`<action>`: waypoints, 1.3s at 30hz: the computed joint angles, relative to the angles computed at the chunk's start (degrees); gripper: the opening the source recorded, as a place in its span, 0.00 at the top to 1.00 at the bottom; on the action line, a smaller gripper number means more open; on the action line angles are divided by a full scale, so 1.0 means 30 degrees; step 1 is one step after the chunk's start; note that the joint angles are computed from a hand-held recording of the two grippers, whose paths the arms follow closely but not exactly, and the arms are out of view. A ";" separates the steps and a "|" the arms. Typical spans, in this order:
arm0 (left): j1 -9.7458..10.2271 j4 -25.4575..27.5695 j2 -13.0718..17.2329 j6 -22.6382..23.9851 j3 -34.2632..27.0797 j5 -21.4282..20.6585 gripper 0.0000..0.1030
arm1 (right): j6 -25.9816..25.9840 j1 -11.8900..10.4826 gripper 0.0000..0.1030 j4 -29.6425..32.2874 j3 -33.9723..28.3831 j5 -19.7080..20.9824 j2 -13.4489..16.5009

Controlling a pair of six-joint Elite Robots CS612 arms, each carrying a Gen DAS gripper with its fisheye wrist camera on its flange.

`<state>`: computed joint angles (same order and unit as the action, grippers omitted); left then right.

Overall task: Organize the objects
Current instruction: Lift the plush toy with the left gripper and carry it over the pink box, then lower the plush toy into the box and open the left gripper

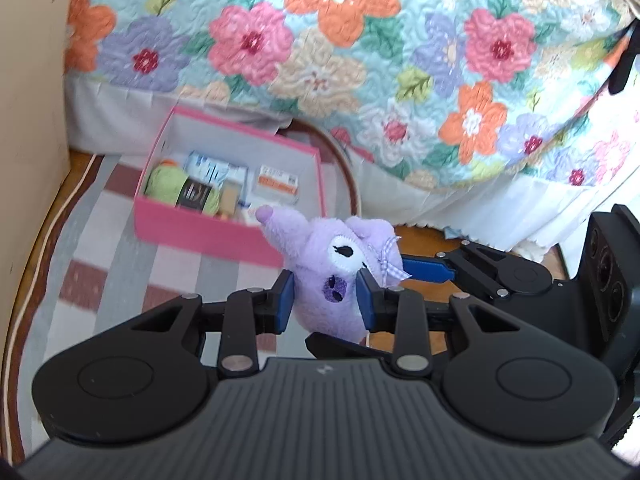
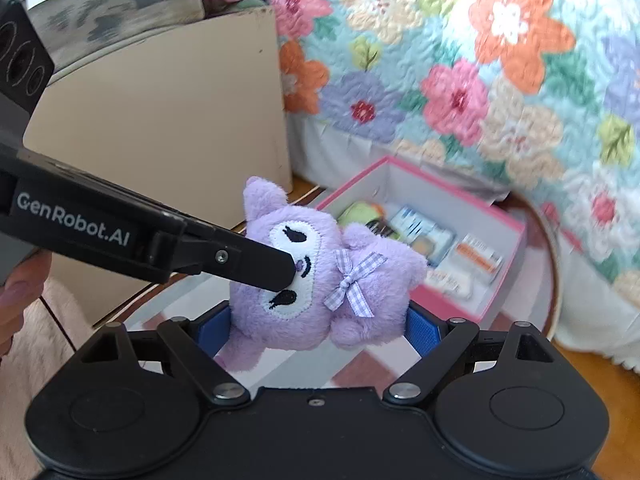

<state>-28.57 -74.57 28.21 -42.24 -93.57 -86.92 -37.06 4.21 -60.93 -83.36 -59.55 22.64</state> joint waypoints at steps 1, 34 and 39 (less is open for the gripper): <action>0.0139 -0.0233 -0.0138 0.0273 0.0272 -0.0147 0.69 | 0.0080 0.0059 0.11 -0.0253 0.0327 -0.0157 -0.0184; 0.3137 -0.9012 -0.1461 0.0307 1.1767 -0.5863 0.68 | 0.5884 0.0693 0.12 -0.9230 0.9968 -0.4825 -0.1435; 0.3456 -1.0150 -0.1312 -0.1041 1.2510 -0.6890 0.68 | 0.4210 0.0910 0.14 -0.9704 1.0809 -0.5779 -0.1646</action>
<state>-18.20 -105.02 24.28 -45.36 -56.04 -107.59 -24.43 6.93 -90.04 -50.93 -76.89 17.70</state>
